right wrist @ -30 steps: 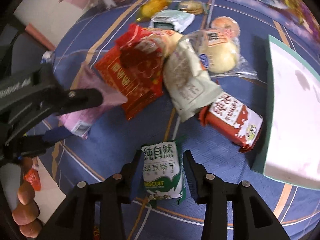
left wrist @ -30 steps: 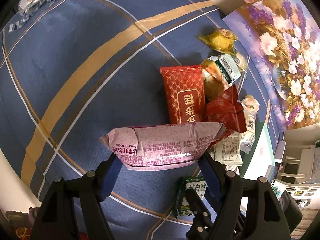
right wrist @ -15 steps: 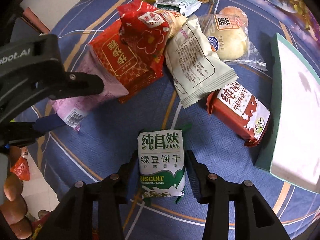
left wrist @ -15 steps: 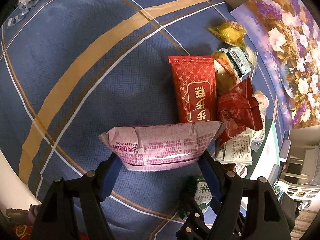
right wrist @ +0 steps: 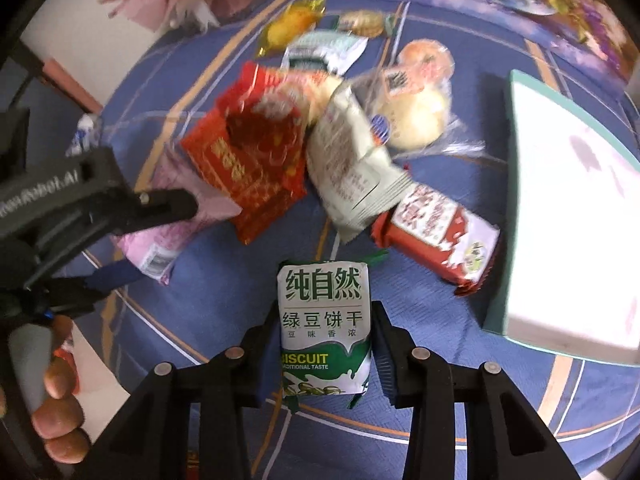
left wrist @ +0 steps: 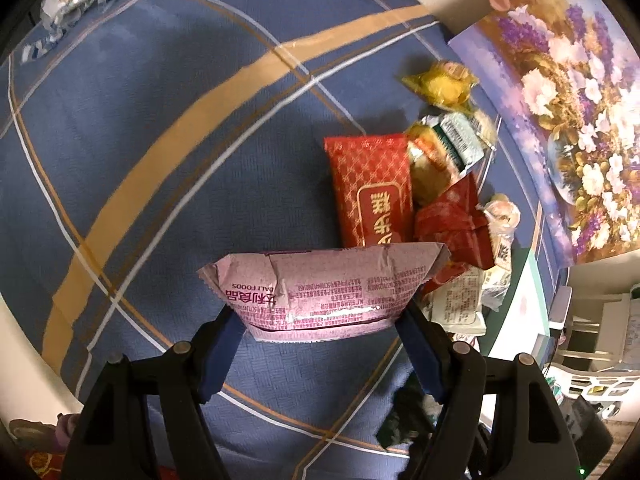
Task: Organize snacks
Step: 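Carry both packs over the white tray and open both tools to release them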
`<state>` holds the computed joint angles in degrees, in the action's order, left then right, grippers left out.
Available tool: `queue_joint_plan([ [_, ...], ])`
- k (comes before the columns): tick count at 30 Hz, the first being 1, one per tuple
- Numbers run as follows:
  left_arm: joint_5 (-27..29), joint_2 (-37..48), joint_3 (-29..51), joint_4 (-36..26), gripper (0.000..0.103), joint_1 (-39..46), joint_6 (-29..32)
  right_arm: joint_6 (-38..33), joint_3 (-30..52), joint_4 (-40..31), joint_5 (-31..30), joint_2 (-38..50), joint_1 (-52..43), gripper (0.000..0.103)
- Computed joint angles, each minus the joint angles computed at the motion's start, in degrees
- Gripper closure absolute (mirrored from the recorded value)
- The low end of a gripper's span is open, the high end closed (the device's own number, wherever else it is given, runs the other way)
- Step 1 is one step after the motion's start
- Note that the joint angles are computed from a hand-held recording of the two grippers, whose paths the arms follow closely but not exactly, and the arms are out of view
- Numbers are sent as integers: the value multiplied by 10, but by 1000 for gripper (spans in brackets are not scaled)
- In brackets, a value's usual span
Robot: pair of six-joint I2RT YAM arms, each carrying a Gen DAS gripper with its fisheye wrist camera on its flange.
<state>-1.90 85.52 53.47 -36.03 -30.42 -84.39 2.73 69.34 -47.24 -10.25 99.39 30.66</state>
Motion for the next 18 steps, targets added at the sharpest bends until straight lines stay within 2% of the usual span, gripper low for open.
queue_joint_plan([
  [6,-67,-22,43,-58,26,-32,5,22,1,2,-10,-50,-70,60],
  [9,-95,-3,89,-81,26,-53,21,39,8,3,-5,-55,-114,60],
  [12,-100,45,153,-87,26,-68,56,48,25,3,41,-39,-161,60],
  [18,-79,186,318,-89,26,-85,131,65,58,10,37,7,-234,60],
])
